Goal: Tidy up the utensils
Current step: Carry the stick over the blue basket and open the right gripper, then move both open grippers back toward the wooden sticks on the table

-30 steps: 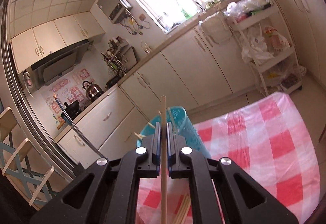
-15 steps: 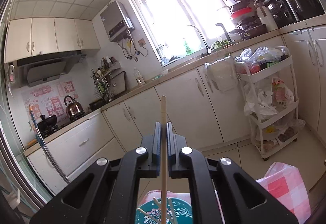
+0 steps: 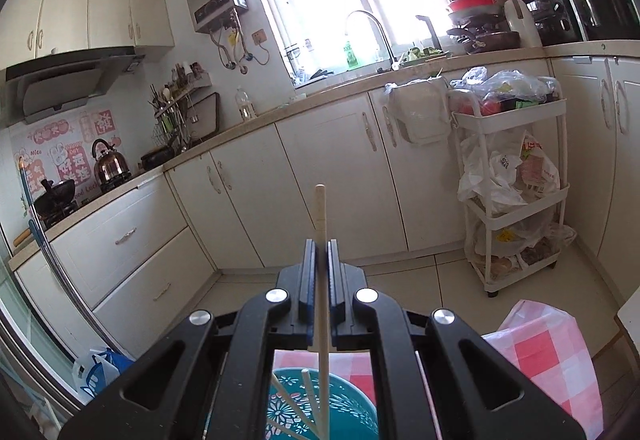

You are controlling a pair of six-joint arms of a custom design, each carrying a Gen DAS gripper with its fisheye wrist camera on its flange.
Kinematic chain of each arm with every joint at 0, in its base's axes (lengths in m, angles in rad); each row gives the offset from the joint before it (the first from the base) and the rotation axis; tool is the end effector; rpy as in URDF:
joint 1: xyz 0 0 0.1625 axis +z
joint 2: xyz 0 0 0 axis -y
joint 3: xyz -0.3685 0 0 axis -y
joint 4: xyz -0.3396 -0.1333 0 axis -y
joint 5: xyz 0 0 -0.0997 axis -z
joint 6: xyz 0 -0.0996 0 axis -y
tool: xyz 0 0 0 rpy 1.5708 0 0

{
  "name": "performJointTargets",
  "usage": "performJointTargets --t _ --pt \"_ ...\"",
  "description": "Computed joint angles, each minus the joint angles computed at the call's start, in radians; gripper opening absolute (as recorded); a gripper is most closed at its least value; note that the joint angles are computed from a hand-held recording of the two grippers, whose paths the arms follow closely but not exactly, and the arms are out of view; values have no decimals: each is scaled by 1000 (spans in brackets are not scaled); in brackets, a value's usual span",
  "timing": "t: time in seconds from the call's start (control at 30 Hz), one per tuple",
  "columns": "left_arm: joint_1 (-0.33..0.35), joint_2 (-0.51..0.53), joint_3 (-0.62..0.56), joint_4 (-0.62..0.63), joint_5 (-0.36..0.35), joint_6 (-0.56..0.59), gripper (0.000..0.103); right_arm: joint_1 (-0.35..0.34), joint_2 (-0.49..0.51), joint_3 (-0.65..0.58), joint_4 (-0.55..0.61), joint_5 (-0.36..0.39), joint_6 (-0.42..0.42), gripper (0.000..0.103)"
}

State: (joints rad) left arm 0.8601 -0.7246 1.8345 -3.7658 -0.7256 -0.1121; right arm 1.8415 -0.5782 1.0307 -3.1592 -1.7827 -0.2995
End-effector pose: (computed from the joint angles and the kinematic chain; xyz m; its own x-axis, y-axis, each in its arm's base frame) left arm -0.1895 -0.5387 0.1599 -0.9627 -0.1077 -0.2481 0.1981 0.3439 -0.9179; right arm 0.3073 -0.6872 0.2648 -0.9156 -0.1940 0.3522 -0.4006 0.3650 -0.8404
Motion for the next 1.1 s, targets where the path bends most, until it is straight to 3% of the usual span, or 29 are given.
performJointTargets --t 0.13,0.33,0.47,0.53,0.77,0.97,1.1 --pt "3 -4 -1 11 -3 -6 54 -3 2 -3 51 -19 5 7" --pt "6 -6 -5 28 -1 -18 57 -15 -54 90 15 1 27 9" --pt "7 -6 -7 33 5 -22 59 -30 -104 166 -27 24 62 28" --pt "7 -5 -8 34 8 -21 59 -40 -139 214 -47 37 83 29" --pt "5 -2 -12 34 13 -11 60 -85 -329 555 -155 52 126 34" --pt "-3 -33 25 71 17 -38 60 -99 -417 812 -65 -43 86 34" --pt "-33 -94 112 133 24 -98 60 -103 -406 899 -6 -96 76 34"
